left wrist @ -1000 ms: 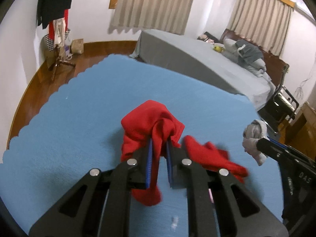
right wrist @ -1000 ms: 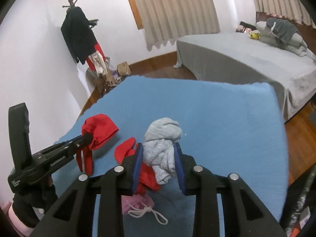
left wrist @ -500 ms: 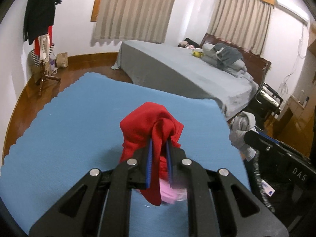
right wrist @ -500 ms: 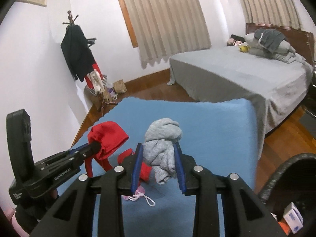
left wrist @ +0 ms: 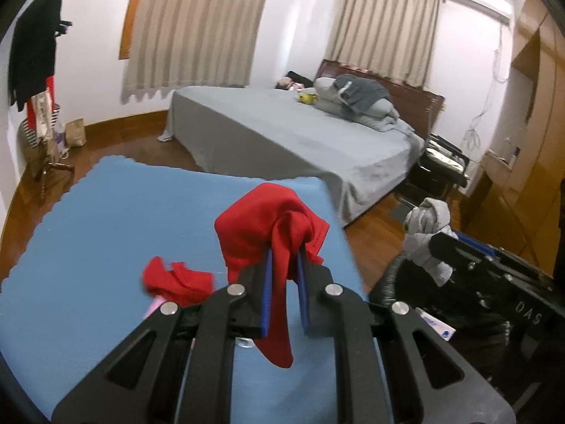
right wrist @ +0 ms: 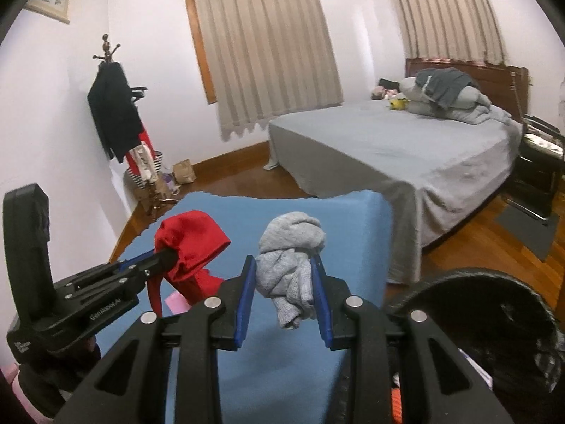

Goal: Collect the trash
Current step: 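Carry the red cloth and grey sock over the bin and release both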

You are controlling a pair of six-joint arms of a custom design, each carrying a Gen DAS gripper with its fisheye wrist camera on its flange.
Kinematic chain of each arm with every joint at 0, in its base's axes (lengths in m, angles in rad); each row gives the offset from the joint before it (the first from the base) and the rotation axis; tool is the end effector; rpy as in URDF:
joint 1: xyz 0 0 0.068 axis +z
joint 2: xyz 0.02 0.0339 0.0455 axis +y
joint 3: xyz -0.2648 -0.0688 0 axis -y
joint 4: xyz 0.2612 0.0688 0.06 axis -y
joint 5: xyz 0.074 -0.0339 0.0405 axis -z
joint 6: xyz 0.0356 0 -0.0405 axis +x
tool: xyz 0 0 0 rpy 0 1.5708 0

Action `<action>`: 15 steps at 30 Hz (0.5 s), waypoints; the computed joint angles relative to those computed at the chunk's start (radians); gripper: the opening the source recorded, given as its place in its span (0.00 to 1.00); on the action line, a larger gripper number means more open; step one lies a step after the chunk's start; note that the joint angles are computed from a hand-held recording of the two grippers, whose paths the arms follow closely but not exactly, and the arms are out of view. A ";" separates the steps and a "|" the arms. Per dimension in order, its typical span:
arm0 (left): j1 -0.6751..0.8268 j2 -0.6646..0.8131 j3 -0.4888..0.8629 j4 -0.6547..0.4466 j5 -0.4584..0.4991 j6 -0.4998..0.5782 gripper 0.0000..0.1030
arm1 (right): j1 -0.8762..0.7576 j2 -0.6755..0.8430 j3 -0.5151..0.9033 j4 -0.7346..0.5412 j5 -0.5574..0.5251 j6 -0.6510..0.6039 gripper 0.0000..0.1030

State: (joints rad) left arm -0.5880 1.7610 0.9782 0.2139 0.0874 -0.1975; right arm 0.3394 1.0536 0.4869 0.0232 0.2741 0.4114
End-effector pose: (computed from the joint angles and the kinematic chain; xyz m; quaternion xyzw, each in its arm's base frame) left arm 0.3226 -0.2188 0.1729 0.1906 0.8556 -0.2190 0.4286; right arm 0.2242 0.0689 0.1981 0.0981 0.8598 0.0678 0.4965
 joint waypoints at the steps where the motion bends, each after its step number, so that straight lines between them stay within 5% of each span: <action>1: -0.017 -0.002 -0.003 0.002 -0.001 -0.004 0.12 | -0.005 -0.025 -0.011 -0.016 0.005 -0.001 0.30; 15: -0.243 0.056 0.054 -0.002 -0.023 0.003 0.12 | -0.298 -0.501 -0.189 -0.348 -0.046 -0.055 0.30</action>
State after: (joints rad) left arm -0.8306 1.8173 1.0321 0.2115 0.0643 -0.1942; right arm 0.0415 0.5521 0.2983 -0.3251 0.2281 0.3561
